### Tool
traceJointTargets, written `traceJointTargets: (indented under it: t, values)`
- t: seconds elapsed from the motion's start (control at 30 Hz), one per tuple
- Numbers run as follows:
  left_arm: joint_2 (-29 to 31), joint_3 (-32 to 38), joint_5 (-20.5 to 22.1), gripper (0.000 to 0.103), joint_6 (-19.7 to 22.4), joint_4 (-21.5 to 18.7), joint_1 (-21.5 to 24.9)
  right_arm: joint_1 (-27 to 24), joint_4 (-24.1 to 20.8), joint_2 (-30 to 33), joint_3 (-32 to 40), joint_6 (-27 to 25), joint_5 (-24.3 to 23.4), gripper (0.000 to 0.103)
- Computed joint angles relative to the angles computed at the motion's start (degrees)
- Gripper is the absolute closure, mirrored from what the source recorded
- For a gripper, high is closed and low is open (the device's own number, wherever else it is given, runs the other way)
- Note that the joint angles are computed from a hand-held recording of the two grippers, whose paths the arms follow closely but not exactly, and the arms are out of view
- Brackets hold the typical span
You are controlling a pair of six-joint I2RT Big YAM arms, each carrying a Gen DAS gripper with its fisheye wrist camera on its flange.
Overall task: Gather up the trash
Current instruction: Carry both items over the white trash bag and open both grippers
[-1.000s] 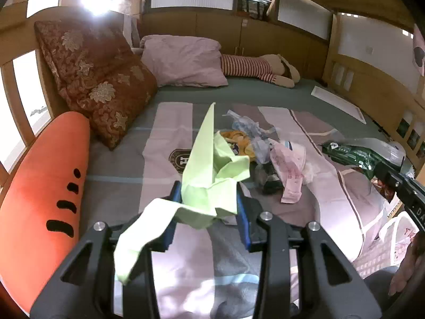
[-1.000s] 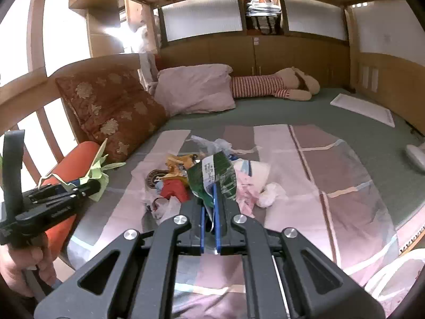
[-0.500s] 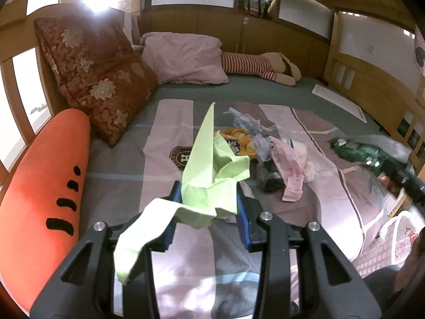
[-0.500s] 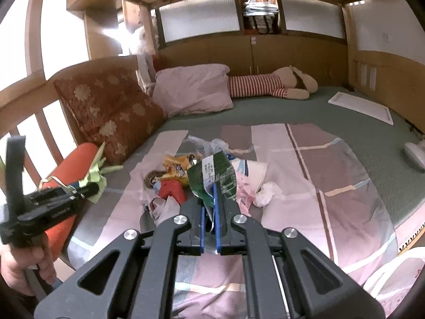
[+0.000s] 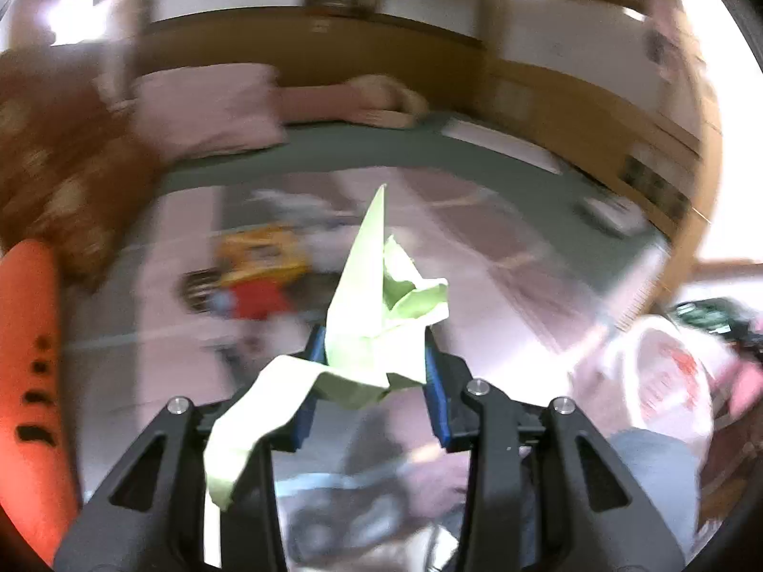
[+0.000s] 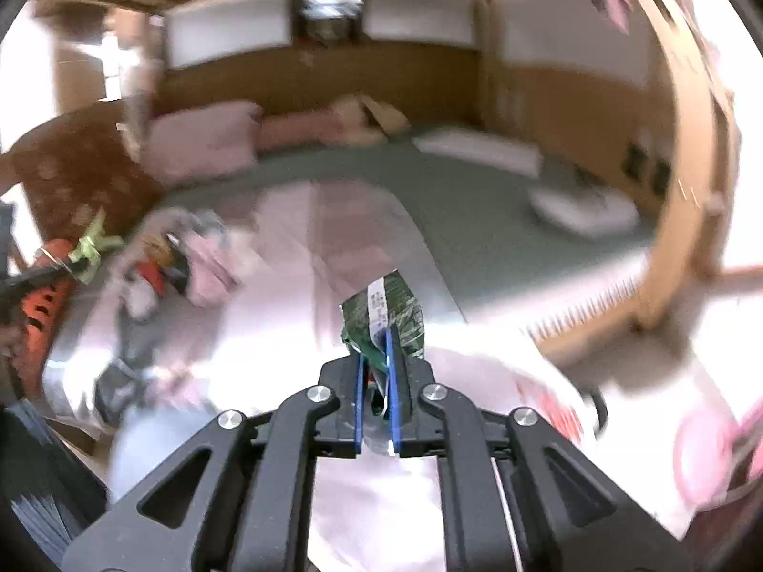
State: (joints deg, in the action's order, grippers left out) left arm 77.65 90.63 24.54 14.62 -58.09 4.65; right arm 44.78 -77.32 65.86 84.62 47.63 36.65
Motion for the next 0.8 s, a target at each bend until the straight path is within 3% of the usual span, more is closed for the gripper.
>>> traceJointTargets:
  t: [0.03, 0.07, 0.1, 0.13, 0.23, 0.33, 0.37, 0.43, 0.47, 0.5, 0.57, 0.63, 0.77, 0.8]
  values:
    - [-0.65, 0.35, 0.75, 0.065, 0.97, -1.36, -2.55, -0.88, -0.87, -1.13, -2.11, 1.38, -1.38, 0.083]
    - [-0.79, 1.01, 1.56, 0.064, 1.41, -2.80, -4.41, -2.28, -1.99, -1.67, -3.65, 2.26, -3.89, 0.054]
    - [-0.63, 1.98, 2.66, 0.064, 1.83, -4.81, -6.43, -2.85, -2.92, -1.71, -4.27, 3.15, -4.81, 0.042]
    - [-0.15, 3.28, 3.94, 0.064, 2.05, -7.13, -8.63, -3.19, -3.63, -2.20, -4.96, 4.34, -4.31, 0.036]
    - [1.10, 6.17, 5.74, 0.064, 1.29, -11.67, -16.53, -1.92, -2.92, -4.87, -4.68, 7.55, 1.53, 0.036]
    - [2.39, 7.67, 6.16, 0.063, 1.68, -14.78, -24.49, 0.03, -2.52, -7.79, -3.16, 12.66, 12.16, 0.028]
    - [2.81, 7.78, 5.50, 0.058, 2.15, -15.35, -27.41, 0.52, -2.27, -8.55, -2.80, 13.45, 14.56, 0.025]
    - [4.23, 8.03, 4.29, 0.025, 2.64, -16.17, -31.30, 1.41, -1.54, -9.39, -1.67, 13.35, 17.95, 0.025]
    - [5.47, 8.29, 2.87, 0.002, 2.08, -16.92, -33.15, 1.59, -0.85, -9.51, -1.31, 12.49, 18.68, 0.025]
    - [6.69, 8.67, 2.61, 0.003, 1.85, -18.17, -34.08, 1.59, -0.06, -9.37, -0.86, 11.33, 19.10, 0.025]
    - [9.32, 10.20, 1.47, 0.003, 1.34, -21.85, -34.57, 1.22, 2.27, -8.96, -0.75, 8.95, 18.15, 0.025]
    - [9.76, 10.78, 1.27, 0.003, -0.37, -23.09, -32.65, 0.44, 5.58, -9.12, -1.59, 5.78, 16.18, 0.025]
    - [6.96, 10.87, 3.87, 0.003, -2.77, -19.08, -24.26, 0.56, 8.65, -3.95, 1.09, 2.80, 14.38, 0.025]
    - [6.14, 10.78, 4.30, 0.003, -3.51, -17.69, -21.94, -0.16, 11.68, -2.17, 1.78, 1.14, 10.87, 0.025]
